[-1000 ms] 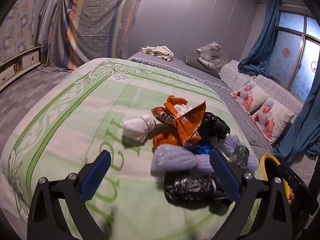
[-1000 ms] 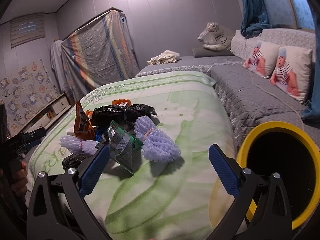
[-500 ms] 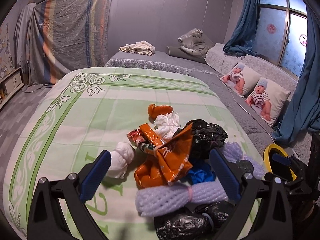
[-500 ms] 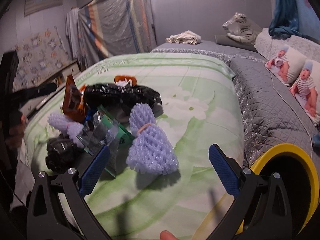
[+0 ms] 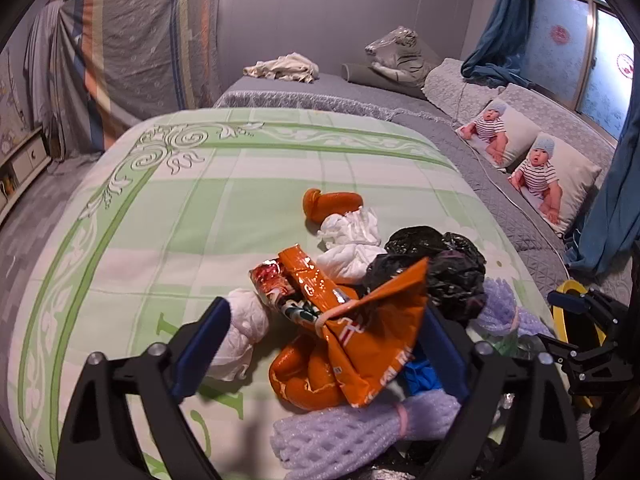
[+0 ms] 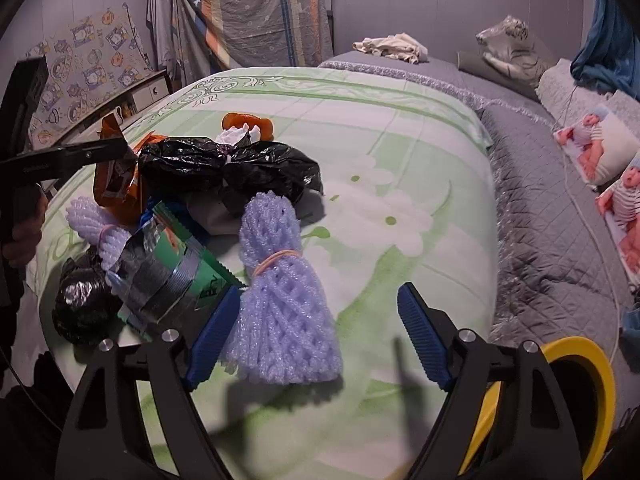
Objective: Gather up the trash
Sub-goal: 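Grasp the orange chip bag with the left tool while the right tool grasps the lavender foam net, then carry the chip bag and foam net with both tools over the yellow bin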
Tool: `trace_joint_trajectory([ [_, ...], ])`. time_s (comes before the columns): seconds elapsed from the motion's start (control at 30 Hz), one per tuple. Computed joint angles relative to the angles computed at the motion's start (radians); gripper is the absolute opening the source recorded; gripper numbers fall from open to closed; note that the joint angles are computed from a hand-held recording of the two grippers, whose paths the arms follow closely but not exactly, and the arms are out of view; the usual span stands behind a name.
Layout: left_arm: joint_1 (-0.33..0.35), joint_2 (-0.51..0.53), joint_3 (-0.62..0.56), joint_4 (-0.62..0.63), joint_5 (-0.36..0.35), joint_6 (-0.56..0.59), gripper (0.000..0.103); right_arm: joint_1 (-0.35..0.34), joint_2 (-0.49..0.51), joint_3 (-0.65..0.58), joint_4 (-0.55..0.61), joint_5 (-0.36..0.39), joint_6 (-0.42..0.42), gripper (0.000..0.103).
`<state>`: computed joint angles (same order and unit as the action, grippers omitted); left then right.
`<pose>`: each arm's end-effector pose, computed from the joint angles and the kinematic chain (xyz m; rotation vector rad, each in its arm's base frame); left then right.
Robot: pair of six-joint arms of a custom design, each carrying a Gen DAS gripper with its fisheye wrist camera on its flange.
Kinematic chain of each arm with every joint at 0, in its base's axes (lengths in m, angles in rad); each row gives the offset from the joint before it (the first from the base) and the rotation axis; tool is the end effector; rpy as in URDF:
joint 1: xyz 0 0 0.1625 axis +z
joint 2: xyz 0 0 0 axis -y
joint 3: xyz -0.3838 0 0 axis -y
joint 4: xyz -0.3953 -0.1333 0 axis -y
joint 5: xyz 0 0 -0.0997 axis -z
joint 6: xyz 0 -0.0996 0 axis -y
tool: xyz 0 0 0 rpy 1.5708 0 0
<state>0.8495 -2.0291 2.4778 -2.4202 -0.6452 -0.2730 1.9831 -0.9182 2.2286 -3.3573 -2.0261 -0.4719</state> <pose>-0.0393 -0.3670 0.3190 0.2875 2.3223 -0.9696 0.2681 -0.3897 0.0516 0.9841 -2.4218 0.6150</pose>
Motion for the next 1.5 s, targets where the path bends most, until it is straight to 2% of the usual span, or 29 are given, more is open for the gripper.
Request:
trace_joint_trajectory([
  [0.07,0.031,0.019,-0.011,-0.021,-0.024,-0.001,0.078,-0.010,0.006,-0.013,0.025,0.017,0.007,0.073],
  [0.17,0.067,0.050,-0.025,-0.035,-0.037,-0.008,0.062,-0.025,0.025,-0.038,0.058,0.028,0.023,0.066],
  [0.23,0.097,0.066,-0.036,-0.045,-0.066,-0.012,0.046,-0.032,0.032,-0.050,0.083,0.040,0.034,0.062],
  [0.3,0.109,0.071,-0.040,-0.058,-0.077,-0.014,0.043,-0.030,0.046,-0.058,0.081,0.035,0.033,0.056],
  [0.43,0.095,0.063,-0.029,-0.084,-0.058,-0.017,0.034,-0.029,0.050,-0.066,0.098,0.049,0.045,0.035],
  [0.57,0.069,0.028,-0.012,-0.078,-0.037,-0.030,0.031,-0.025,0.038,-0.054,0.095,0.058,0.070,0.028],
  [0.73,0.016,-0.061,0.025,-0.088,0.001,-0.037,0.030,0.006,-0.002,-0.007,0.045,0.062,0.114,0.028],
  [0.9,-0.082,-0.179,0.072,-0.071,0.081,-0.055,0.030,0.039,-0.065,0.048,-0.001,0.094,0.156,0.028],
  [1.07,-0.184,-0.276,0.096,0.034,0.137,-0.127,0.030,0.065,-0.117,0.112,-0.052,0.128,0.205,0.028],
  [1.2,-0.236,-0.295,0.106,0.079,0.133,-0.165,0.030,0.058,-0.151,0.164,-0.106,0.161,0.269,0.028],
  [1.3,-0.278,-0.308,0.118,0.116,0.140,-0.215,0.030,0.023,-0.173,0.214,-0.183,0.209,0.306,0.028],
  [1.37,-0.303,-0.317,0.128,0.130,0.138,-0.244,0.030,0.019,-0.185,0.257,-0.270,0.210,0.322,0.028],
  [1.5,-0.369,-0.312,0.140,0.170,0.134,-0.297,0.030,-0.005,-0.238,0.332,-0.400,0.243,0.314,0.028],
])
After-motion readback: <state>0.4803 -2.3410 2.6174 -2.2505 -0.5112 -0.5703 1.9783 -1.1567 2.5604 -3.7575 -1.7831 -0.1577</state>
